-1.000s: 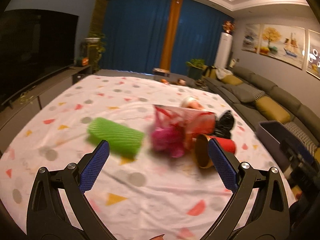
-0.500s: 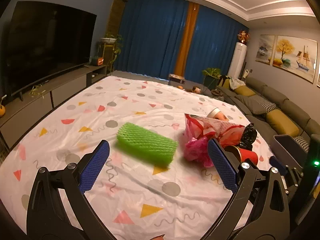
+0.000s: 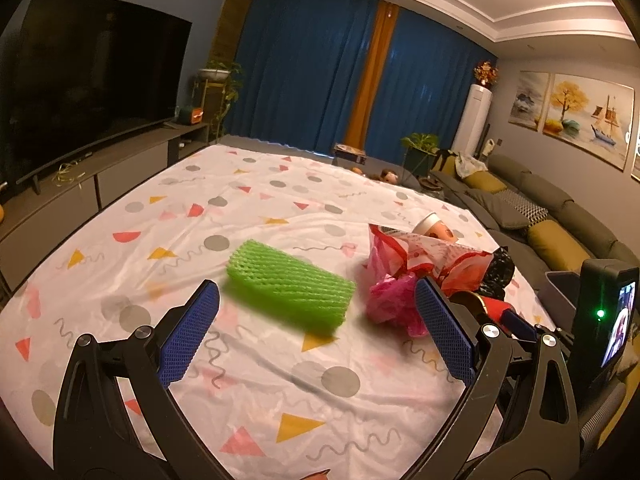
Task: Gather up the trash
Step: 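Grasp a red paper cup with the right tool while the left tool grasps the red-white wrapper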
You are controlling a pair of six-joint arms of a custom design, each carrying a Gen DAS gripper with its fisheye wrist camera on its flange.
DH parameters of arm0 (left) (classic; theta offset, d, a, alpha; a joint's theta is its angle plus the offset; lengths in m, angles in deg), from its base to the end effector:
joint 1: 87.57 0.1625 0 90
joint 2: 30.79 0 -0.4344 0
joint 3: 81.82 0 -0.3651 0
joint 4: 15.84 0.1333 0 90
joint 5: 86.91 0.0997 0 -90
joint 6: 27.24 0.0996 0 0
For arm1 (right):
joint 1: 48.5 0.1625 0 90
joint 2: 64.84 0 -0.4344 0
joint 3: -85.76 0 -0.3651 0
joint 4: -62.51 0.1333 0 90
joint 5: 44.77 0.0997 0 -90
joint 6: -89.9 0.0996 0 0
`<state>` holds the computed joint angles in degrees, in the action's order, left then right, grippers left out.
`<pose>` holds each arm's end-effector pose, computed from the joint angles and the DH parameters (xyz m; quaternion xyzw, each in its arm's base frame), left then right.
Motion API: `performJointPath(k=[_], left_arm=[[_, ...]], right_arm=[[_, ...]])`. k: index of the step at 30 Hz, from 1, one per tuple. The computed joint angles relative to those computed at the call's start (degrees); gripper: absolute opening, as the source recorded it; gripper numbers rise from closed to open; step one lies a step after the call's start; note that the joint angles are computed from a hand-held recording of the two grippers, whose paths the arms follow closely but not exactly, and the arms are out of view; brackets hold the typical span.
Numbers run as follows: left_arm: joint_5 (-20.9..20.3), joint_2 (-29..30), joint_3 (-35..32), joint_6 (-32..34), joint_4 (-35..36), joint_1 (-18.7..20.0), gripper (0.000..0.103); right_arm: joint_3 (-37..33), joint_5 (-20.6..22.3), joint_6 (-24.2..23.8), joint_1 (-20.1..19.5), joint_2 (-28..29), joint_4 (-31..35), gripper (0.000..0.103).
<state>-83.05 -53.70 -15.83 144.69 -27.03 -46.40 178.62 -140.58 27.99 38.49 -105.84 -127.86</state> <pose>-0.3134 -0.5832 -0.0060 -0.0885 0.7141 -0.5963 0.3558 0.0866 -0.6991 0.1694 0.4296 -0.8031 0.3214 0.2592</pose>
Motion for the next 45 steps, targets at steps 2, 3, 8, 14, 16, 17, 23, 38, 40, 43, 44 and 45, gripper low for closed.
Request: performJointPath(k=[2, 3, 8, 14, 16, 17, 23, 38, 40, 43, 44, 45], left_arm=[[0.4, -0.3, 0.6, 1.5, -1.5, -0.1, 0.097], [0.5, -0.5, 0.9, 2.4, -2.5, -0.1, 0.097], [1.8, -0.1, 0.3, 4.2, -2.7, -0.2, 0.097], [6.4, 1.1, -2.1, 8.3, -3.0, 0.1, 0.096], [7.9, 2.0, -3.9, 10.8, -3.0, 0.4, 0.096], [9.2, 2.8, -5.8, 10.2, -0.6, 0.8, 0.094], [14.3, 9.4, -20.8, 4.1, 16.7, 3.4, 0.074], [23.5, 17.4, -38.9, 1.4, 32.4, 6.4, 0.003], [23.8, 15.9, -35.8, 2.3, 29.6, 5.9, 0.003], [25.0, 11.4, -27.2, 3.2, 22.2, 4.5, 0.002], [25.3, 10.1, -24.8, 3.5, 20.0, 4.1, 0.002], [25.5, 8.0, -20.7, 4.4, 16.0, 3.3, 0.002]], right_arm=[[1.1, 1.3, -1.3, -0.5, -0.5, -1.8, 0.019], [1.6, 2.2, -1.7, -0.8, -1.1, -2.1, 0.016], [3.6, 6.0, -1.2, -2.6, -4.0, -2.2, 0.004], [4.3, 9.6, 1.8, -4.6, -6.9, 0.2, 0.004], [4.6, 11.0, 2.1, -5.2, -7.8, 0.7, 0.004], [4.8, 11.5, 2.3, -5.5, -8.1, 0.8, 0.004], [4.5, 13.2, 3.9, -6.6, -9.5, 3.3, 0.003], [3.8, 15.8, 7.2, -8.7, -11.7, 6.6, 0.003], [4.0, 16.2, 7.6, -8.9, -12.1, 6.2, 0.003], [4.4, 16.8, 8.0, -9.2, -12.9, 5.8, 0.003], [4.5, 17.0, 8.2, -9.3, -13.2, 5.6, 0.003], [4.7, 17.2, 8.5, -9.4, -13.5, 5.3, 0.003]])
